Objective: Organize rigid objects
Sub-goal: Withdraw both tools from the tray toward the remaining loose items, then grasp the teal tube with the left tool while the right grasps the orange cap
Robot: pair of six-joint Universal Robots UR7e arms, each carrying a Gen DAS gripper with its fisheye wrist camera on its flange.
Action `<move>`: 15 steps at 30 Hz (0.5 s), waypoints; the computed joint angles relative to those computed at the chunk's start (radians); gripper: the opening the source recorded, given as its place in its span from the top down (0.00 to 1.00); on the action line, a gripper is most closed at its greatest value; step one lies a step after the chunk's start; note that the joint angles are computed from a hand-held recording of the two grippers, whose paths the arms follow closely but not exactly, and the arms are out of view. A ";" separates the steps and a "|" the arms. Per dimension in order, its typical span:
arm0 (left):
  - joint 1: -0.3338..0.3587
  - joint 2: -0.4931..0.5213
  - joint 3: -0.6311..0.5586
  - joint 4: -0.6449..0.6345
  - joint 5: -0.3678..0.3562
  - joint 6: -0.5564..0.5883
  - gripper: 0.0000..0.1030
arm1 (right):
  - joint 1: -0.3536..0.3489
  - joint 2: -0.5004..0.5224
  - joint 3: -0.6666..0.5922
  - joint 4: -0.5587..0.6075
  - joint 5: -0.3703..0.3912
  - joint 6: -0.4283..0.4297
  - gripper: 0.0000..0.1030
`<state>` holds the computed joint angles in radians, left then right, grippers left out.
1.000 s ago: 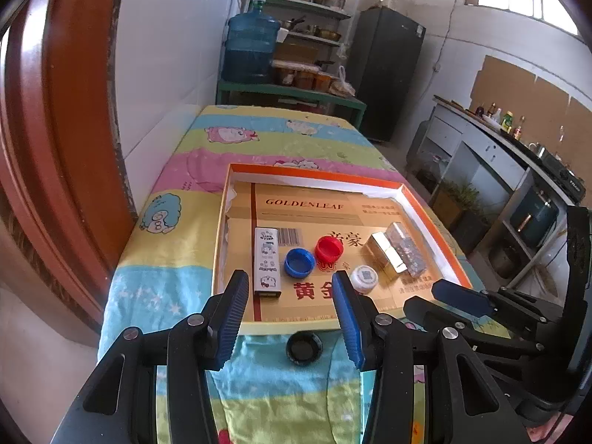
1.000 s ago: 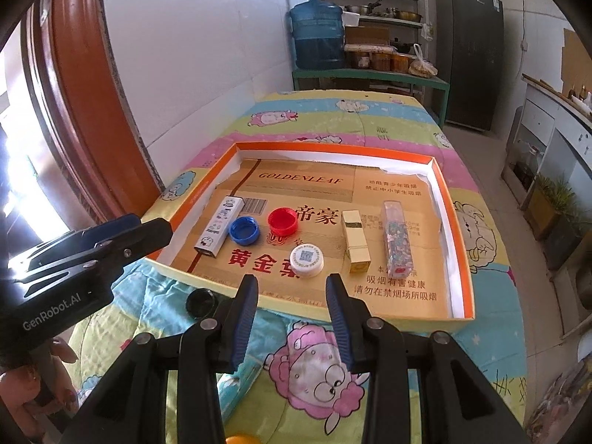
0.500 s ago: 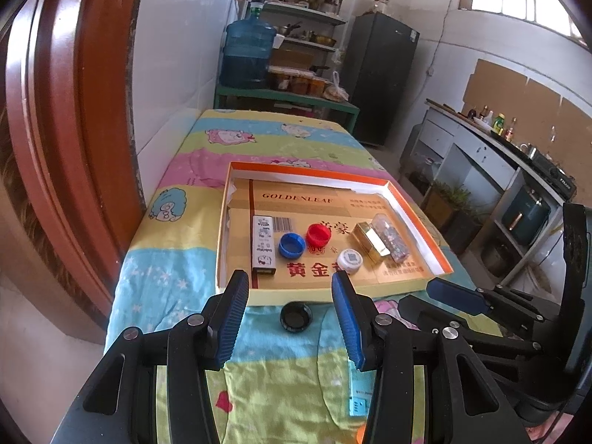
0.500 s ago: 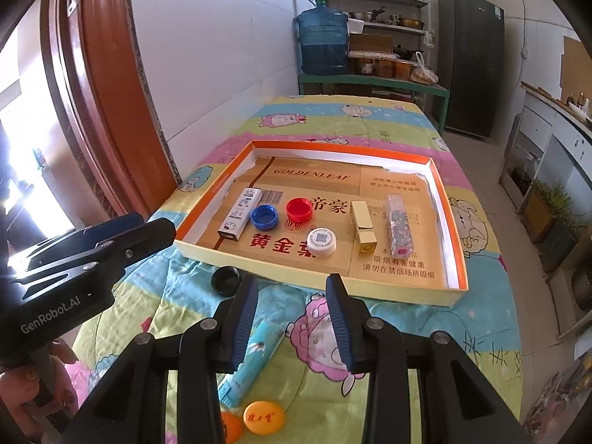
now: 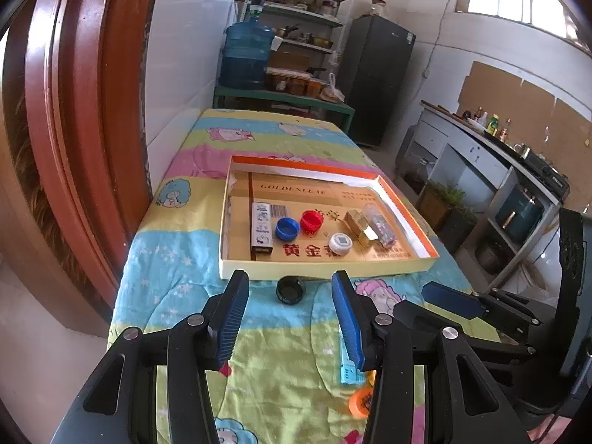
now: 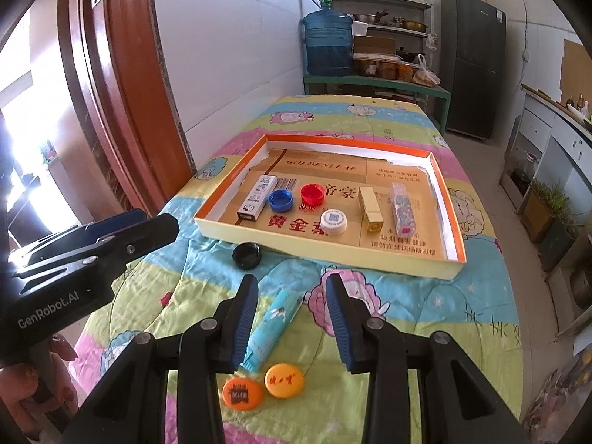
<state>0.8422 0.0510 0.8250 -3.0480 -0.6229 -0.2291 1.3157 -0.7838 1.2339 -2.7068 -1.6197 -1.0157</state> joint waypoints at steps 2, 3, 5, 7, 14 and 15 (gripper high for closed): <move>-0.005 -0.008 0.021 -0.006 -0.001 -0.006 0.53 | -0.003 -0.008 0.015 -0.008 0.000 -0.002 0.63; -0.007 -0.010 0.027 -0.007 0.000 -0.008 0.53 | -0.005 -0.013 0.025 -0.013 0.000 -0.003 0.63; -0.011 -0.018 0.050 -0.018 0.000 -0.013 0.53 | -0.006 -0.019 0.035 -0.015 -0.003 -0.004 0.63; -0.015 -0.030 0.080 -0.031 0.002 -0.024 0.53 | -0.009 -0.026 0.047 -0.022 -0.004 -0.010 0.63; -0.015 -0.057 0.151 -0.054 -0.003 -0.063 0.53 | -0.026 -0.048 0.098 -0.077 -0.014 -0.044 0.63; -0.014 -0.059 0.158 -0.051 -0.005 -0.070 0.53 | -0.028 -0.049 0.100 -0.076 -0.017 -0.044 0.63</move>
<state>0.8279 -0.0084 0.9828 -3.0992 -0.6282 -0.2988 1.2872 -0.8326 1.3337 -2.7824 -1.6364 -1.0595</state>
